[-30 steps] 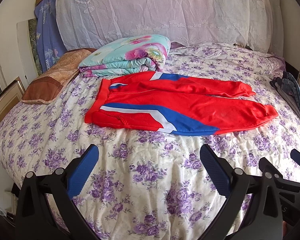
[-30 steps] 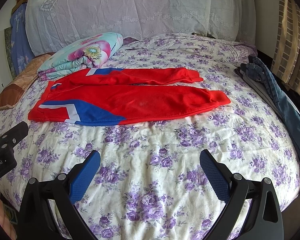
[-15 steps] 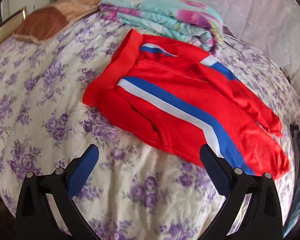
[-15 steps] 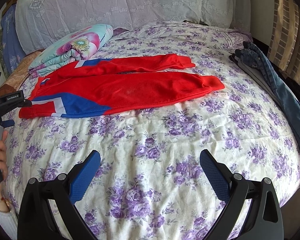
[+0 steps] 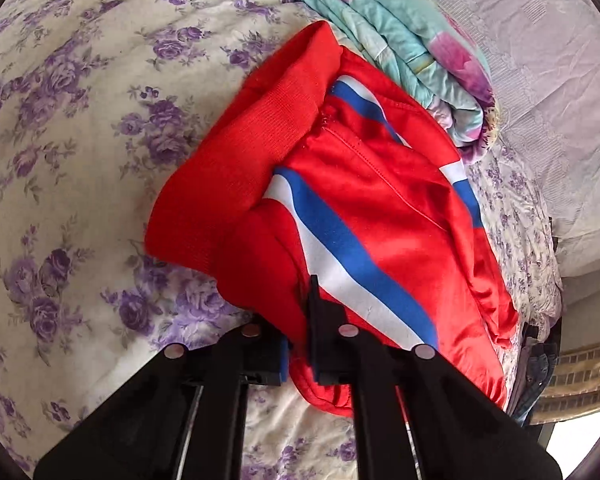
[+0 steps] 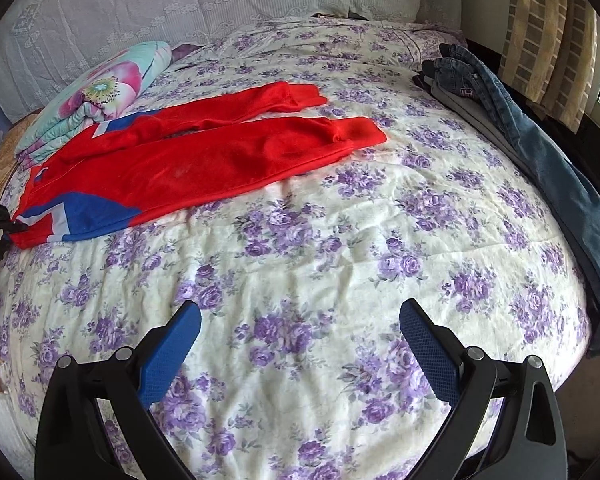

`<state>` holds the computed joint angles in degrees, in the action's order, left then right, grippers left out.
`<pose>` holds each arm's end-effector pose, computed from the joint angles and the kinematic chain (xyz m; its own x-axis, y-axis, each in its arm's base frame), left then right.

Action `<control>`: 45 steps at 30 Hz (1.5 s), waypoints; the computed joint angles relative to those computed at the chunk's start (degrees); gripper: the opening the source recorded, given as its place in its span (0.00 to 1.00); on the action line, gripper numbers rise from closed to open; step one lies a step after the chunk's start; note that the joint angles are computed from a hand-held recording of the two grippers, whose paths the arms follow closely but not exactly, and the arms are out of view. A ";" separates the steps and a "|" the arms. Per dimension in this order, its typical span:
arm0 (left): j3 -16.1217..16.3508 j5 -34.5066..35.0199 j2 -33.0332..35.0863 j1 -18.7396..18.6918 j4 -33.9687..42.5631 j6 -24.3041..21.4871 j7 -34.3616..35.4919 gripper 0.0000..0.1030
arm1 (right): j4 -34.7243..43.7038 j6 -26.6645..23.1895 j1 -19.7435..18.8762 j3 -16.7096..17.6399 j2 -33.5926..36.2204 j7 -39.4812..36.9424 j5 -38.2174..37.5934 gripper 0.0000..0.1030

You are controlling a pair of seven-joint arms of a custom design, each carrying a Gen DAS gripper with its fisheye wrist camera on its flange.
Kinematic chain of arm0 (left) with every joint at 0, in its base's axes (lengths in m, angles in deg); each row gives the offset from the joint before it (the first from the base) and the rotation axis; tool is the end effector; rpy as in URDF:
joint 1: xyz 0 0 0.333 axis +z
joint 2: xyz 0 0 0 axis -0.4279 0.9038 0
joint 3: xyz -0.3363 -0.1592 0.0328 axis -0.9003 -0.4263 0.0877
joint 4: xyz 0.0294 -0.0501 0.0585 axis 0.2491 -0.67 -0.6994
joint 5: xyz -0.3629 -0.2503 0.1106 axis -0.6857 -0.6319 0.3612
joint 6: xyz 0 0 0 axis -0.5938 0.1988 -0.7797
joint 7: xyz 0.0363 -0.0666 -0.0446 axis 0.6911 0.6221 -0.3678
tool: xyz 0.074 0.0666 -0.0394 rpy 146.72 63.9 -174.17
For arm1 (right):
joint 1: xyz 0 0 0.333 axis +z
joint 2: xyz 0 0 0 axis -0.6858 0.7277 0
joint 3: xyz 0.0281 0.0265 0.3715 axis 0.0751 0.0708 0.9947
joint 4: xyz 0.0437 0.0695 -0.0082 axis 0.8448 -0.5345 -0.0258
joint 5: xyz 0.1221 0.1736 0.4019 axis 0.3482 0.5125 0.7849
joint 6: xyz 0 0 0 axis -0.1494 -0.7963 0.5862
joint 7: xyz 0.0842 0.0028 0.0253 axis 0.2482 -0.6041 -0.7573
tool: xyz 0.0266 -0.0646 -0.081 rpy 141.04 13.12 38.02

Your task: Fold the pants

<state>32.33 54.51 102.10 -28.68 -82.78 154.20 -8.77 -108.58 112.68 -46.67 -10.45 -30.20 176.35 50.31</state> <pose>0.7169 -0.1733 0.4470 0.3429 -0.7826 0.5196 -0.8102 -0.5263 -0.2580 0.4877 0.0149 0.5310 -0.3887 -0.9214 0.0053 -0.7502 0.3131 -0.5824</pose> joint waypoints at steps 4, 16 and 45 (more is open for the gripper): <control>-0.81 -2.12 -2.76 0.51 -3.78 2.54 2.77 0.06 | 3.17 3.52 3.77 -8.49 4.72 -10.23 12.72 0.97; -1.31 -7.31 -0.83 1.81 -2.73 0.91 8.69 0.07 | 23.27 7.83 8.97 -18.92 28.96 -36.06 59.77 0.03; 3.09 13.56 -26.28 0.20 -23.60 9.48 3.57 0.64 | 5.31 6.92 -10.48 -2.73 5.03 -12.78 17.02 0.82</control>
<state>35.42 68.08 75.82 -28.48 -106.38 163.68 -5.20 -103.27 119.60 -57.15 -13.17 -25.17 163.57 67.33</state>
